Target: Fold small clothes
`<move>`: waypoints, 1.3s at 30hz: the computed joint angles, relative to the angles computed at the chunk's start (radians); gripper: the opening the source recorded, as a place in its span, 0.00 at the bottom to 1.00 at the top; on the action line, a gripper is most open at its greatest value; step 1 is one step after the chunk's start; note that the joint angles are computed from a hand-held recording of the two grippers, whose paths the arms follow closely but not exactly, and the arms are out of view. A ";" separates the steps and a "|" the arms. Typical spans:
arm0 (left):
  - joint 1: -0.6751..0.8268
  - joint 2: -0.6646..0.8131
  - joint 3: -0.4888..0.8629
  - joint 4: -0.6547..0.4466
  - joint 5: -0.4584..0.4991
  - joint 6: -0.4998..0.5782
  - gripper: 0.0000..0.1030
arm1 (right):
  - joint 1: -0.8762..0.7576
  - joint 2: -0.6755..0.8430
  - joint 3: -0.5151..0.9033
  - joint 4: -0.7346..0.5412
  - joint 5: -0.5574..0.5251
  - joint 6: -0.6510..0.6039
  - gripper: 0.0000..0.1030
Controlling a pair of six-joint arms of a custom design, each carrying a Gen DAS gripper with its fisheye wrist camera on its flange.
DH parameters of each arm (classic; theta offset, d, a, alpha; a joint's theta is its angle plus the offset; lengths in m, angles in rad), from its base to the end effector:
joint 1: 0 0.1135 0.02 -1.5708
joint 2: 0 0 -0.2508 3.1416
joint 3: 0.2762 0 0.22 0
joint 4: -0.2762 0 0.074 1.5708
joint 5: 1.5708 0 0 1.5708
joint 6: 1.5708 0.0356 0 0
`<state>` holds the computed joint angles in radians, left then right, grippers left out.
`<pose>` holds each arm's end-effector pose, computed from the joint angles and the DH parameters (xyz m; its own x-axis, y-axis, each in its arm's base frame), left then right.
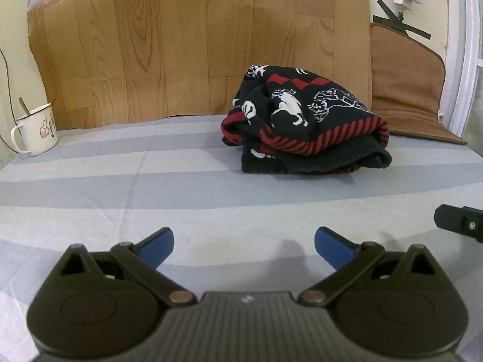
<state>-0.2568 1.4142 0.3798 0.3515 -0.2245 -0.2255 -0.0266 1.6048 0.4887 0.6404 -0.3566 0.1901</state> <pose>0.2196 -0.0495 0.1414 -0.6129 -0.0644 -0.7875 -0.0579 0.9977 -0.0365 0.2711 0.0052 0.1512 -0.5035 0.1905 -0.8428 -0.1936 0.9257 0.3250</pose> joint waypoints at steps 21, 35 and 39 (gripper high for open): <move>-0.004 -0.029 -0.048 0.073 0.011 0.015 1.00 | 0.008 -0.018 -0.014 -0.020 0.006 -0.031 0.88; -0.008 -0.041 -0.052 0.068 -0.008 0.017 1.00 | -0.011 -0.031 -0.022 -0.032 -0.023 -0.015 0.88; -0.011 -0.049 -0.048 0.037 -0.026 0.006 1.00 | -0.019 -0.032 -0.020 -0.042 -0.037 -0.009 0.88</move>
